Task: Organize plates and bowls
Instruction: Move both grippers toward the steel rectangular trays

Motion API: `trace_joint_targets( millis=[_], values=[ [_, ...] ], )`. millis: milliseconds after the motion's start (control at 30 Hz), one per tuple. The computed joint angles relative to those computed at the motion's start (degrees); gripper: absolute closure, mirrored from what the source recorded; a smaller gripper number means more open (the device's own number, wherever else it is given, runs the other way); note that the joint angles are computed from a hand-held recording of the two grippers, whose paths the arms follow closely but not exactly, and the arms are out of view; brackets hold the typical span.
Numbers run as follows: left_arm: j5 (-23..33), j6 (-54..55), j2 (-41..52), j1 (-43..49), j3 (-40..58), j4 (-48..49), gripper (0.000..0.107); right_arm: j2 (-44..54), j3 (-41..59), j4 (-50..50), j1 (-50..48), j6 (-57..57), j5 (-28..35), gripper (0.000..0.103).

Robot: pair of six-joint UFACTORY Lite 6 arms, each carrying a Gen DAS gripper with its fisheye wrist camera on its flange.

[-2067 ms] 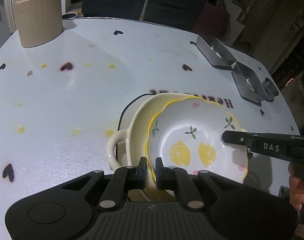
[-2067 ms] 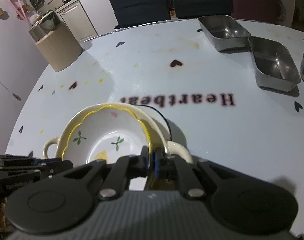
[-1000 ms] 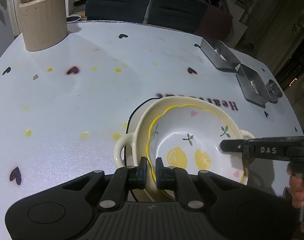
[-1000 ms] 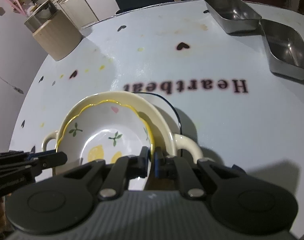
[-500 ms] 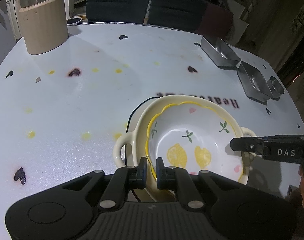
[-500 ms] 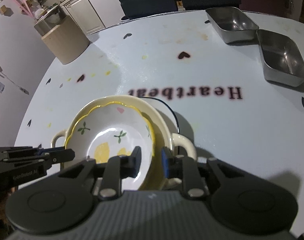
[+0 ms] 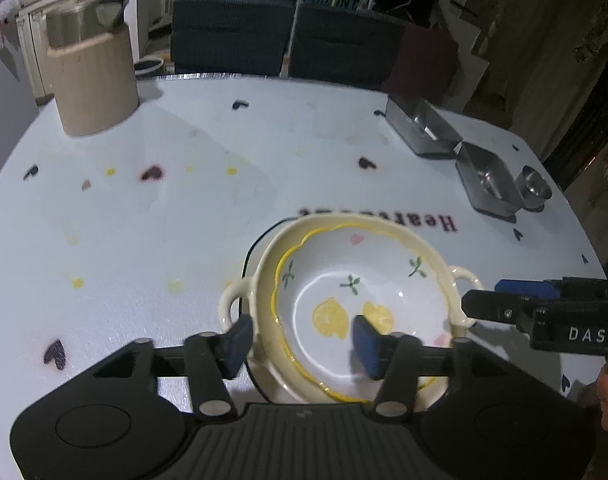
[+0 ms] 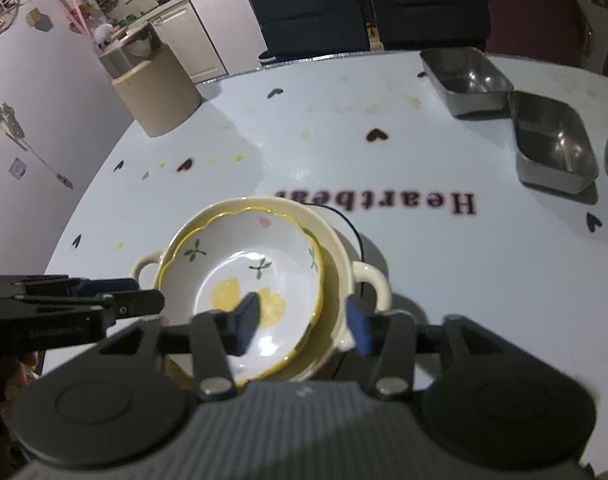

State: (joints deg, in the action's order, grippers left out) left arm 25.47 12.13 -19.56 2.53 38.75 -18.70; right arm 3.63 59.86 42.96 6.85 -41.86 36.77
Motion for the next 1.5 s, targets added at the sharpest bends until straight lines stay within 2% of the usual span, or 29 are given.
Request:
trace_joint_targets(
  millis=[100, 200, 267, 367, 700, 900, 1100, 1300, 1433, 1500],
  values=[
    [-0.9, -7.8, -2.4, -3.1, 0.0, 6.3, 0.028, -3.1, -1.9, 0.7, -2.1, -2.1, 0.0, 0.033],
    [-1.6, -14.5, -3.6, -5.8, 0.3, 11.1, 0.016, -5.6, -3.1, 2.0, -5.0, -4.6, 0.7, 0.021],
    [-2.6, -18.9, -4.0, -7.7, 0.6, 14.2, 0.012, -7.3, -4.1, 3.5, -7.7, -7.7, 1.4, 0.01],
    [-4.5, -28.8, -3.5, -11.4, 1.0, 22.8, 0.009, -8.9, -5.4, 5.9, -12.1, -12.5, 1.7, 0.003],
    [-8.3, -60.0, 6.7, -22.7, 8.9, 50.5, 0.005, -4.7, -2.2, 13.8, -28.2, -21.8, 3.0, 0.001],
    [-10.3, -67.3, 18.9, -27.1, 20.7, 52.3, 0.005, 2.0, 3.8, 15.7, -32.6, -21.3, 0.8, 0.0],
    [-9.5, -70.6, 32.9, -30.6, 36.0, 53.4, 0.005, 10.5, 12.8, 15.6, -32.1, -17.1, -2.9, 0.0],
    [-8.1, -76.8, 45.1, -30.9, 48.6, 60.5, 0.005, 21.2, 23.5, 11.4, -30.4, -7.6, -5.1, 0.0],
    [-9.1, -70.0, 53.1, -29.1, 57.2, 52.3, 0.009, 28.4, 31.1, 6.9, -27.6, -3.3, -10.7, 0.0],
    [-9.6, -64.1, 56.6, -28.0, 61.5, 46.1, 0.015, 32.5, 36.6, 2.5, -27.1, 2.3, -9.8, 0.0]
  ],
)
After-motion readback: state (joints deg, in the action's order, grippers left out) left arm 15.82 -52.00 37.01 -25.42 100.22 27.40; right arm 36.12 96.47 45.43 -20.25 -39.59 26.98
